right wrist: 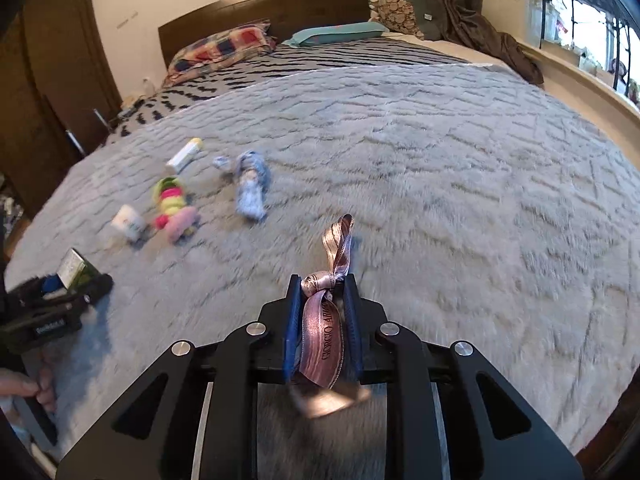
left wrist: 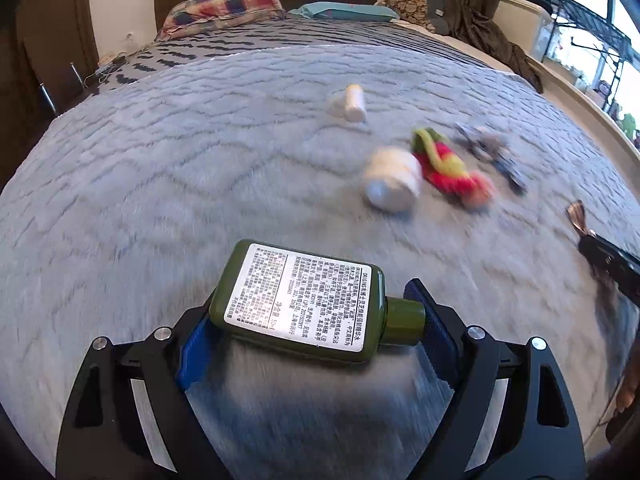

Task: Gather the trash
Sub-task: 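Grasp the small green bottle with the left tool while the right tool grasps the pink ribbon, then lower the green bottle and pink ribbon into the bin and open both tools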

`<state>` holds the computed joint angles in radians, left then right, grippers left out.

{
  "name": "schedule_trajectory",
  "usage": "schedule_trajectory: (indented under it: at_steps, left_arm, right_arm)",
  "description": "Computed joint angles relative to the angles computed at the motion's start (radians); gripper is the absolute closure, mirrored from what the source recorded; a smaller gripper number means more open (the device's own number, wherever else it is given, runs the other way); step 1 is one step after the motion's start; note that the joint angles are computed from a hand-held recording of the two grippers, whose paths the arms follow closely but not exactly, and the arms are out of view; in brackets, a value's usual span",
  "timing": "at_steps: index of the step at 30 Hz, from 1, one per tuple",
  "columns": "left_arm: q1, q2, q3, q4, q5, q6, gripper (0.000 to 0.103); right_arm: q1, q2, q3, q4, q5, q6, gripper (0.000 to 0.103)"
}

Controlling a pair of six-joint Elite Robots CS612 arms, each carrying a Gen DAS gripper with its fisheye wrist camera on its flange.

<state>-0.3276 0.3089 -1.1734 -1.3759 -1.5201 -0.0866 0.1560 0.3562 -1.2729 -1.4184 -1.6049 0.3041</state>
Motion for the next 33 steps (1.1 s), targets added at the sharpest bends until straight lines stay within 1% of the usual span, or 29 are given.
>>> schedule_trajectory:
  at_steps: [4,10,15,19,21,24,29,33]
  left_arm:
    - [-0.018,0.05,-0.12,0.051,0.028,0.016,0.021]
    - [-0.035,0.115,-0.288,0.118,0.011,-0.008,0.021]
    - [-0.052,0.161,-0.411,0.161,0.008,-0.021,0.021]
    - [-0.057,0.195,-0.501,0.207,-0.04,-0.045,0.021]
    - [-0.064,0.213,-0.548,0.236,-0.038,-0.054,0.021]
    - [-0.068,0.235,-0.594,0.264,-0.045,-0.061,0.021]
    - [-0.076,0.272,-0.66,0.326,-0.082,-0.076,0.021]
    - [-0.088,0.297,-0.691,0.381,-0.075,-0.08,0.021]
  right_arm:
    - [0.007,0.027,-0.07,0.029,0.039,-0.022,0.081]
    - [0.025,0.068,-0.173,0.08,0.09,-0.071,0.081]
    - [0.034,0.099,-0.254,0.12,0.148,-0.086,0.081]
    - [0.041,0.12,-0.311,0.163,0.184,-0.09,0.081]
    - [0.043,0.132,-0.344,0.182,0.197,-0.091,0.081]
    - [0.047,0.145,-0.38,0.217,0.217,-0.102,0.081]
    - [0.055,0.173,-0.427,0.29,0.229,-0.12,0.081]
    - [0.06,0.197,-0.45,0.351,0.238,-0.115,0.081]
